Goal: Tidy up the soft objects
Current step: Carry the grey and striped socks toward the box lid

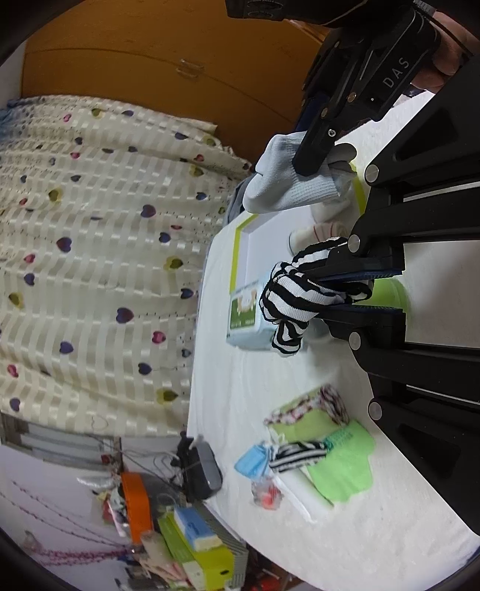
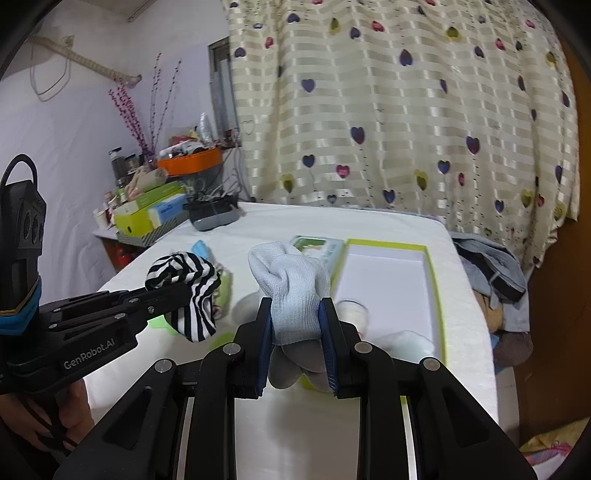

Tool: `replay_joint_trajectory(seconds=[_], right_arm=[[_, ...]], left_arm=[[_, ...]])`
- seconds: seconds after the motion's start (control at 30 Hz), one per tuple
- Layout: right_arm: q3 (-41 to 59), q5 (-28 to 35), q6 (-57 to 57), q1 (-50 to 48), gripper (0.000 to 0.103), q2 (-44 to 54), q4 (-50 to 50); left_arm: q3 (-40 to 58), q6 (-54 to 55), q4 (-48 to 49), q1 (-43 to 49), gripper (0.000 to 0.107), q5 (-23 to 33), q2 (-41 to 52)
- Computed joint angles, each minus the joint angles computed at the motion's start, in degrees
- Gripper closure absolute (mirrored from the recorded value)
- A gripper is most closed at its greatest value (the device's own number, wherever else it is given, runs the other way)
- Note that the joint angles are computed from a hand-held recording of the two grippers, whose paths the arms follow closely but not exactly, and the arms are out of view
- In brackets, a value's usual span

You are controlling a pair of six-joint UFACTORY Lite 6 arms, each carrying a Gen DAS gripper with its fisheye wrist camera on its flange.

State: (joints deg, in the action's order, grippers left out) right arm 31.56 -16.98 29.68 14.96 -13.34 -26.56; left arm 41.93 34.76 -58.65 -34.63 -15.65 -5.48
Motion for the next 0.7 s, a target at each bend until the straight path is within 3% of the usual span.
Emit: replay_joint_trajectory(seconds=[0.37, 0.7], right_arm=[[-0.3, -4.6, 15.4, -14.5, 0.078, 1.7, -18.9], [6.0, -8.5, 18.2, -21.9, 0.078, 12.3, -24.3]], left_arm=[[11.2, 2.7, -2.1, -4.0, 0.097, 0.7, 11.6], [20.7, 6.7, -4.7, -4.3, 0.097, 2.9, 20.7]])
